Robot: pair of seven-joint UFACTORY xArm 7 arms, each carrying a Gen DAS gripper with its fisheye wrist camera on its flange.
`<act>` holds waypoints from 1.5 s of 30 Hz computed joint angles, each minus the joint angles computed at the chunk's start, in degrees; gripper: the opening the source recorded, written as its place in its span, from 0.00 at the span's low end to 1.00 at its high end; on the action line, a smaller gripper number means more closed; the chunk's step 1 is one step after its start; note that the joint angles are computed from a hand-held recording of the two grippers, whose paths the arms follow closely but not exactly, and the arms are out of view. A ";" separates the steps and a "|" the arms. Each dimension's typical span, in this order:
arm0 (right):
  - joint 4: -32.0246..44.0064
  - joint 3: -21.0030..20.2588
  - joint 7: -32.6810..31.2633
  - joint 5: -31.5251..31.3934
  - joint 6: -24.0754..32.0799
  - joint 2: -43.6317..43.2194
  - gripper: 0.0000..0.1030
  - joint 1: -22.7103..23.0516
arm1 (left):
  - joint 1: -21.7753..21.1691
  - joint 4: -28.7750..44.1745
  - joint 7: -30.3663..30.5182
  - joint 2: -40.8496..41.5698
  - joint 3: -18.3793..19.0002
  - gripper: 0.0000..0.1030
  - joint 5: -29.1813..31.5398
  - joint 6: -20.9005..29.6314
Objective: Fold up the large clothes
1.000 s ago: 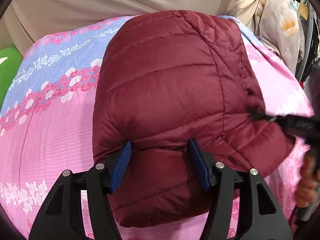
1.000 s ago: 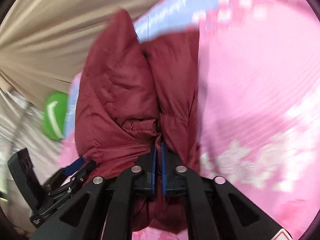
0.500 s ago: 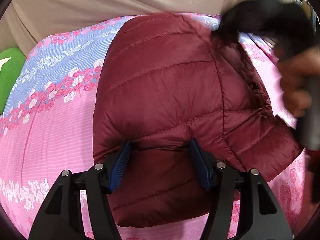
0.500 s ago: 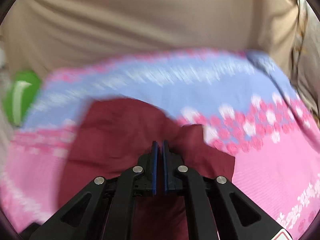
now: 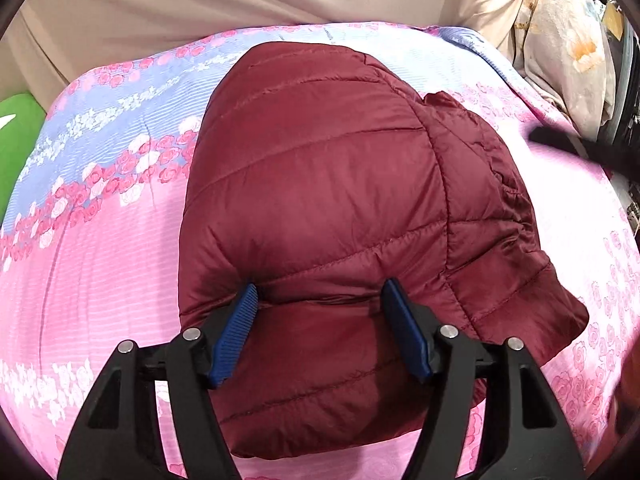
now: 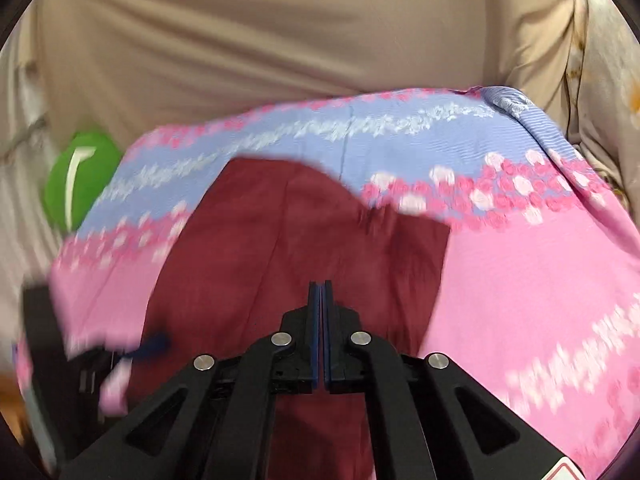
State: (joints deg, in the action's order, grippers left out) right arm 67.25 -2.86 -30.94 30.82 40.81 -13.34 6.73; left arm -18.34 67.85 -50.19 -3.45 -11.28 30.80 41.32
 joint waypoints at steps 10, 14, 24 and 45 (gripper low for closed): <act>-12.54 0.38 1.66 -4.05 -2.34 -1.84 0.00 -0.03 | -0.40 -0.25 -1.42 0.39 -0.55 0.64 3.36 1.16; -12.07 -0.01 1.75 -4.96 -1.07 -2.64 0.00 -0.06 | 0.15 -2.76 2.62 -3.00 1.29 0.64 -4.94 -2.97; -0.80 -2.00 0.45 3.03 -2.88 -0.22 0.49 0.45 | 7.22 -3.88 1.45 -7.02 0.94 0.65 -8.29 -4.41; 7.76 3.14 26.70 -23.66 -8.69 16.11 0.07 0.10 | 1.70 3.64 0.11 2.93 0.94 0.81 0.00 0.00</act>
